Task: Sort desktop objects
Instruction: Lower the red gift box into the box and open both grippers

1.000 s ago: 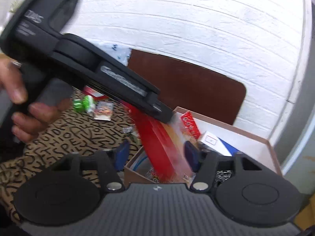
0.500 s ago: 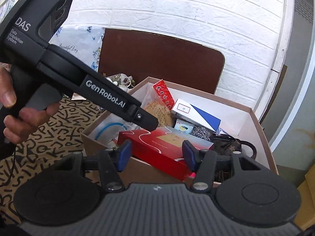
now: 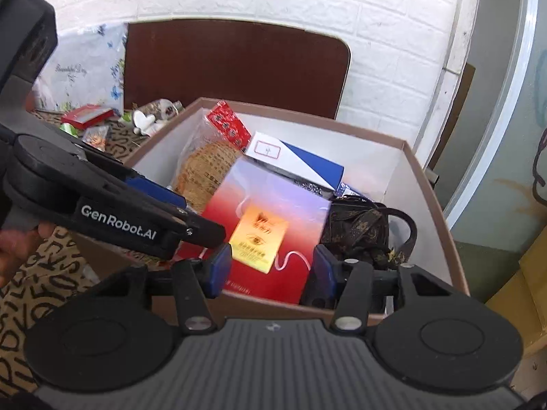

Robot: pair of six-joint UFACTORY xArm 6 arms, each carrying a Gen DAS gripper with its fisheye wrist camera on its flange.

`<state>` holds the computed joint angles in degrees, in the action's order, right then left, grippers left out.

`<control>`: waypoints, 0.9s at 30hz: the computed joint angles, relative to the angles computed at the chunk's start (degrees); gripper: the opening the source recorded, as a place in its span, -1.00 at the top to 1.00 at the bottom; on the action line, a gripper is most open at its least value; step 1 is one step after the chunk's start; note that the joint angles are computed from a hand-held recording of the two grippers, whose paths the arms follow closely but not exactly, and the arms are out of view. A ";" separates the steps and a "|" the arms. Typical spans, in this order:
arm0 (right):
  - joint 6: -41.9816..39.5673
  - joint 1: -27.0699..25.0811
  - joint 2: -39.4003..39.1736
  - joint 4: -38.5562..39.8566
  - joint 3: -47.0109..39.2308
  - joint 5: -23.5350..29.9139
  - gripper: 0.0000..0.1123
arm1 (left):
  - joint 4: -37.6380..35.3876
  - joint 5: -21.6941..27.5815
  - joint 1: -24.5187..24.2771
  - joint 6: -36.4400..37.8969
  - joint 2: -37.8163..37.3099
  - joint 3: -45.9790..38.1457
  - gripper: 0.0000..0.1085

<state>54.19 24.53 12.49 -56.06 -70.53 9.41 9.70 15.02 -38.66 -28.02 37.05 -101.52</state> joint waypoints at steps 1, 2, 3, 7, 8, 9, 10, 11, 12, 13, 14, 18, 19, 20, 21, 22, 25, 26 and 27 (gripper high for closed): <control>-3.67 -0.19 0.85 5.16 -0.36 -0.52 0.08 | -0.61 0.04 0.02 0.84 0.47 -0.67 -0.10; -6.99 0.01 1.28 9.40 -0.52 -0.04 0.08 | 0.57 0.85 0.03 0.30 0.97 -1.65 -0.11; -8.29 0.05 2.09 11.25 -1.23 0.59 0.06 | 2.30 1.64 0.04 -0.61 1.43 -2.51 -0.12; -10.29 -0.40 3.54 18.34 -1.72 0.17 -0.20 | 8.03 1.57 0.25 -4.19 2.04 -3.19 -0.14; -10.28 -0.61 3.87 18.98 -1.78 -0.17 -0.26 | 7.88 1.65 0.24 -3.93 2.11 -3.31 -0.14; -9.93 -0.71 3.90 19.31 -1.61 -0.27 -0.32 | 7.87 1.69 0.23 -3.79 2.13 -3.33 -0.14; -9.14 -0.83 3.86 18.91 -1.40 -0.56 -0.34 | 7.90 1.59 0.24 -3.72 2.07 -3.23 -0.15; -8.95 -0.95 3.96 18.73 -1.36 -0.96 -0.34 | 7.78 1.55 0.22 -3.46 2.04 -3.15 -0.15; -8.16 -0.94 3.83 17.72 -1.26 -0.96 -0.35 | 7.62 1.39 0.24 -3.18 2.06 -3.13 -0.15; -7.03 -0.87 3.62 16.62 -1.16 -0.75 -0.35 | 7.67 1.10 0.28 -3.19 1.88 -2.80 -0.15; -5.74 -0.83 3.39 15.33 -1.10 -0.56 -0.35 | 7.69 1.00 0.27 -3.16 1.75 -2.63 -0.15; 2.63 -0.43 2.53 6.57 -1.43 1.31 -0.44 | 12.65 -1.00 0.49 -8.10 -0.60 0.35 -0.50; 6.16 -0.26 2.18 2.91 -1.48 1.90 -0.48 | 15.76 -2.36 0.77 -11.14 -1.49 1.63 -0.52; 9.04 -0.17 1.82 -0.02 -1.44 2.10 -0.50 | 18.32 -3.58 1.04 -13.51 -2.40 2.86 -0.52; 11.71 -0.02 1.40 -2.61 -1.28 2.09 -0.51 | 19.54 -4.12 1.19 -14.57 -3.09 3.61 -0.52; 13.49 0.19 1.02 -4.22 -1.10 1.97 -0.51 | 20.47 -4.42 1.29 -15.43 -3.81 4.36 -0.52; 18.80 1.22 -0.06 -9.38 -0.97 2.81 -0.51 | 24.79 -5.80 1.82 -20.02 -6.26 7.20 -0.54; 20.77 1.72 -0.39 -11.50 -1.12 3.58 -0.52 | 26.61 -6.15 1.99 -21.85 -7.09 8.14 -0.54; 23.15 2.33 -0.77 -14.02 -1.22 4.50 -0.53 | 29.41 -6.39 2.20 -24.66 -8.06 9.17 -0.57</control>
<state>77.34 26.85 11.72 -70.07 -71.75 13.90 39.11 8.63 -36.45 -52.68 28.99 -92.34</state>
